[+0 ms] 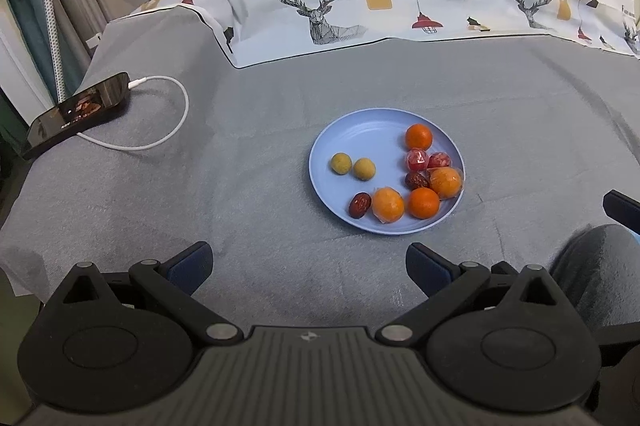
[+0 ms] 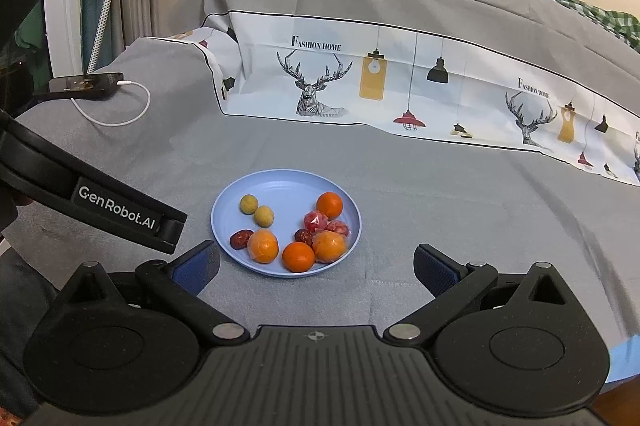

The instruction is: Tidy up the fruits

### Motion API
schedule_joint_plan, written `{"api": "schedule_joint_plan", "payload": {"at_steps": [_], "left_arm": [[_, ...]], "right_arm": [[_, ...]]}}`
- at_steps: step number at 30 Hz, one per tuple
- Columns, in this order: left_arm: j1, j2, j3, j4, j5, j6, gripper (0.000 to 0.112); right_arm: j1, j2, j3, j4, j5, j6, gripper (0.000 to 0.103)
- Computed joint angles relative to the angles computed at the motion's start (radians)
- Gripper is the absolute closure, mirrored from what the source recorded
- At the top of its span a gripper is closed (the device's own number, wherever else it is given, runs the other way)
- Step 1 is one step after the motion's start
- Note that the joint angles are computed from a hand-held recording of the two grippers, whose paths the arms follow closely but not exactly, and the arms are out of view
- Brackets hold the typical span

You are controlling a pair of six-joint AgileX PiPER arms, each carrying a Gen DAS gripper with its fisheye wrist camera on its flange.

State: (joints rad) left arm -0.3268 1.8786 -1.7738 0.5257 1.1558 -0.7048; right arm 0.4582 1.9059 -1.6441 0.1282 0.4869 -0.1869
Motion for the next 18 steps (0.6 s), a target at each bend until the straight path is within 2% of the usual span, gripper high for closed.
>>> {"api": "schedule_joint_plan", "payload": {"at_steps": [18], "left_arm": [[0.01, 0.014, -0.011, -0.004, 0.01, 0.006, 0.01]], "right_arm": [[0.004, 0.02, -0.025, -0.029, 0.019, 0.031, 0.001]]}}
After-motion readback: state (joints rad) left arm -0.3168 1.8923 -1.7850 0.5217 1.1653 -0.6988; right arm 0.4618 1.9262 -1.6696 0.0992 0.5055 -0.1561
